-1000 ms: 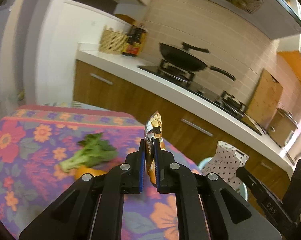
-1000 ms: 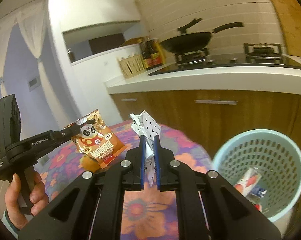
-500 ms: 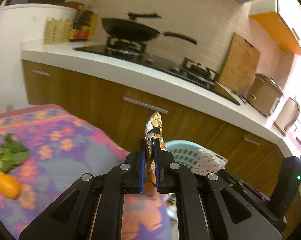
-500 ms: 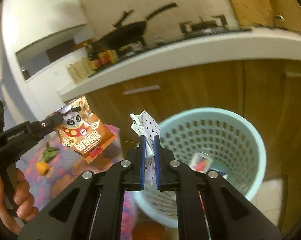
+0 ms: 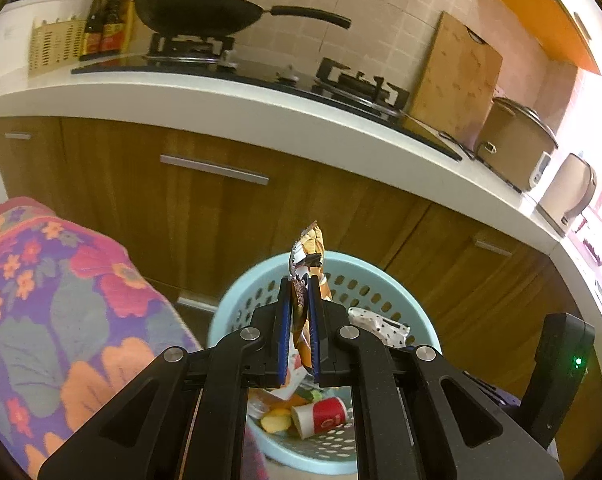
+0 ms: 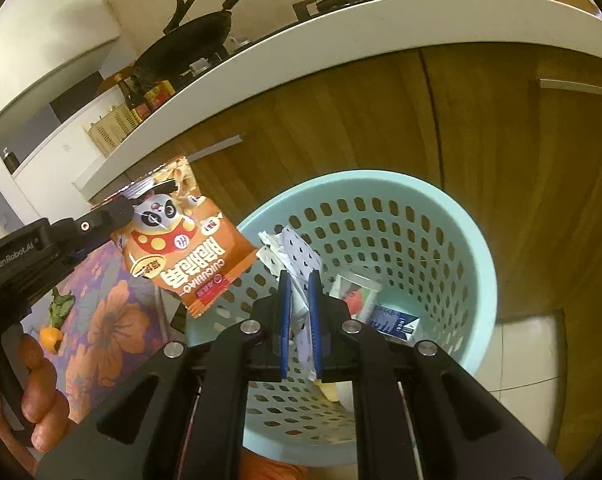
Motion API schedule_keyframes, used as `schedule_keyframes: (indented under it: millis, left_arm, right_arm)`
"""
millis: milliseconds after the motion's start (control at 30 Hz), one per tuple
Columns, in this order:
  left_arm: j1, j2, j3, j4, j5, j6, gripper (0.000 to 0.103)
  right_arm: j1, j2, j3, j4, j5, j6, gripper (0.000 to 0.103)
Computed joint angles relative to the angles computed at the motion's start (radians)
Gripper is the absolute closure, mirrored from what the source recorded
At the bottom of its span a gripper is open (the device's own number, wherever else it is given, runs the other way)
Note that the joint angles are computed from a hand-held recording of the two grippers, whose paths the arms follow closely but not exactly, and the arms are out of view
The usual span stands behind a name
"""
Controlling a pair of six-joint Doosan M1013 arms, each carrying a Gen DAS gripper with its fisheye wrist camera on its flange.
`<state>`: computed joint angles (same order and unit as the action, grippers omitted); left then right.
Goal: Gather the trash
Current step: 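Carry wrapper and polka-dot paper over the wastebasket and open both tools, then grasp the green leafy vegetable with the left tool while the right tool grasps the orange peel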
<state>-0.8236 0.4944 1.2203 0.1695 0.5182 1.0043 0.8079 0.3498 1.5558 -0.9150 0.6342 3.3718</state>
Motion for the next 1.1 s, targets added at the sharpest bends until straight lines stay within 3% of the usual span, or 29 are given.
schedule_keyframes:
  millis: [167,400,467,667,833,1100]
  left_arm:
    - [-0.004,0.016,-0.021,-0.017,0.018,0.021,0.097]
    - [-0.003,0.023,-0.030,-0.039,0.026,0.050,0.096]
    - [-0.004,0.026,-0.032,-0.052,0.032,0.068,0.092]
    - [-0.005,0.015,-0.014,-0.037,0.015,0.061,0.060]
    - [0.002,-0.014,0.022,-0.020,-0.014,0.033,0.056]
    - [0.015,-0.108,0.134,0.198,-0.083,-0.182,0.038]
  right_arm:
    - [-0.003,-0.005,0.003,0.004,0.009,0.007,0.092]
    - [0.004,-0.009,0.004,-0.021,0.034,0.031,0.060]
    - [0.009,-0.012,0.009,-0.047,0.043,0.065,0.059]
    - [0.014,-0.021,0.016,-0.066,0.054,0.095,0.058]
    - [0.025,-0.023,0.004,-0.083,0.063,0.092,0.058]
    - [0.062,0.000,-0.072,-0.130,0.070,0.022,0.058]
